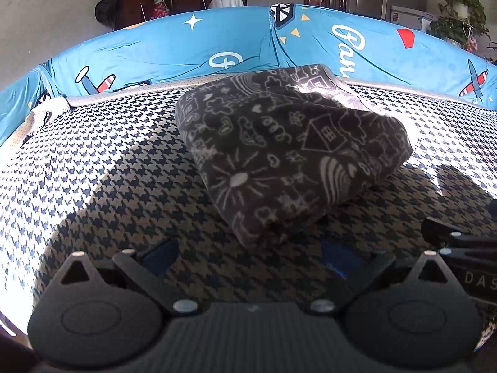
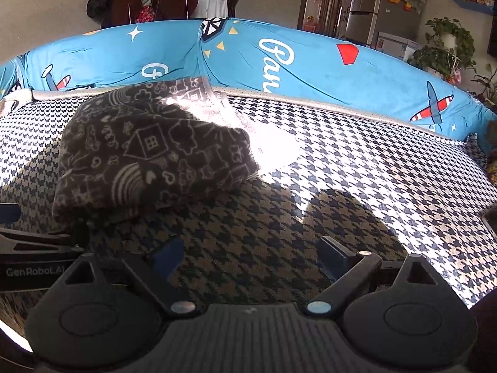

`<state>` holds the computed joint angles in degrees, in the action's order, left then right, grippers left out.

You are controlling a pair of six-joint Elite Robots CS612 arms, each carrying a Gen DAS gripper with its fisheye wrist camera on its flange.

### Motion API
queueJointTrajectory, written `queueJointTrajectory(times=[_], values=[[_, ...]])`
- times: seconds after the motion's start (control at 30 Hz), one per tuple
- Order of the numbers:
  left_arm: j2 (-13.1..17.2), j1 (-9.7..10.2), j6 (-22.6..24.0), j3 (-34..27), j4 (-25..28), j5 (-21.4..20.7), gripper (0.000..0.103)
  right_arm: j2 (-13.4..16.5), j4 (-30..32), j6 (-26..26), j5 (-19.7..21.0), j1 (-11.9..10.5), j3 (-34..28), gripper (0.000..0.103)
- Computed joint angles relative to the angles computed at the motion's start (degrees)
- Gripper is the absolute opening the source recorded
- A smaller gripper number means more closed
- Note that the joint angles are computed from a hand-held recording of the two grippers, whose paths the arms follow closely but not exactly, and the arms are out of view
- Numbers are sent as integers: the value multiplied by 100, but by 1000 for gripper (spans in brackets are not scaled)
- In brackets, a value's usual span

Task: Fold clothes

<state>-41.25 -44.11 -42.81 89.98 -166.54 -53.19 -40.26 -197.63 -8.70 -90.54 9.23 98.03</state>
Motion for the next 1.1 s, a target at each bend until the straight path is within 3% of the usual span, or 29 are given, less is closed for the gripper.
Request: queueJointTrajectory(times=[0.67,1.1], values=[[2,-50,98,17,-169,181,103,-7,-641,5,87,-8,117,93],[-2,-52,81,24,-134,196,103,-5,-696,43,126,-13,126,93]])
